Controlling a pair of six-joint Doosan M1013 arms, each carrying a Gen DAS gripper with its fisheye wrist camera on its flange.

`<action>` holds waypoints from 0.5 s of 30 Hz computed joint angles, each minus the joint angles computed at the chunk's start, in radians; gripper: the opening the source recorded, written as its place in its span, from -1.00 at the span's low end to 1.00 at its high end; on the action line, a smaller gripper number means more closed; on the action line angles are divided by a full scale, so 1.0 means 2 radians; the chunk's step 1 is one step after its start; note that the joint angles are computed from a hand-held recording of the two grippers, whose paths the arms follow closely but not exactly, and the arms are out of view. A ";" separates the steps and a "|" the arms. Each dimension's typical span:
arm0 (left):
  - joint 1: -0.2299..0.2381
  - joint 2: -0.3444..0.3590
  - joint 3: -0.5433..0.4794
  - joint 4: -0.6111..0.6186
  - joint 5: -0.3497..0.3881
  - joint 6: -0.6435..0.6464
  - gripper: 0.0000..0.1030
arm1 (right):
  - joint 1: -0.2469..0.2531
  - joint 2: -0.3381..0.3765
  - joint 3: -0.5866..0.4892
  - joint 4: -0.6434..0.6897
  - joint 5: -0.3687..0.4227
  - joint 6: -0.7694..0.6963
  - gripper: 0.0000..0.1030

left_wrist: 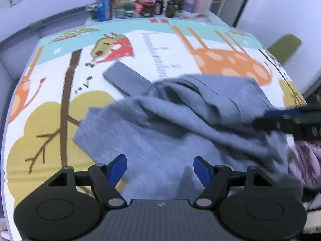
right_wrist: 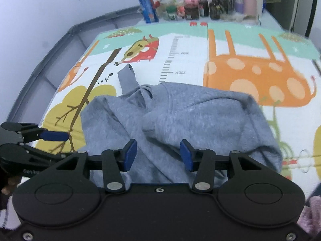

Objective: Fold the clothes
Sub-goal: 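Grasp the sweatshirt body with the left gripper near the sleeve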

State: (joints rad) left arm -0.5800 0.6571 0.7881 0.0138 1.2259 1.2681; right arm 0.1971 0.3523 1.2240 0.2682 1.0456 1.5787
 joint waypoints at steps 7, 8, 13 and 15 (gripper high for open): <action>0.024 0.033 -0.039 0.035 0.022 -0.047 0.50 | 0.015 0.015 -0.013 -0.056 -0.013 0.005 -0.12; 0.027 0.037 -0.043 0.037 0.026 -0.052 0.50 | 0.020 0.015 -0.013 -0.075 -0.018 -0.003 -0.11; 0.046 0.060 -0.072 0.035 0.048 -0.089 0.51 | 0.029 0.025 -0.022 -0.109 -0.010 -0.033 -0.09; 0.053 0.070 -0.084 0.032 0.054 -0.103 0.52 | 0.033 0.028 -0.024 -0.125 -0.009 -0.038 -0.09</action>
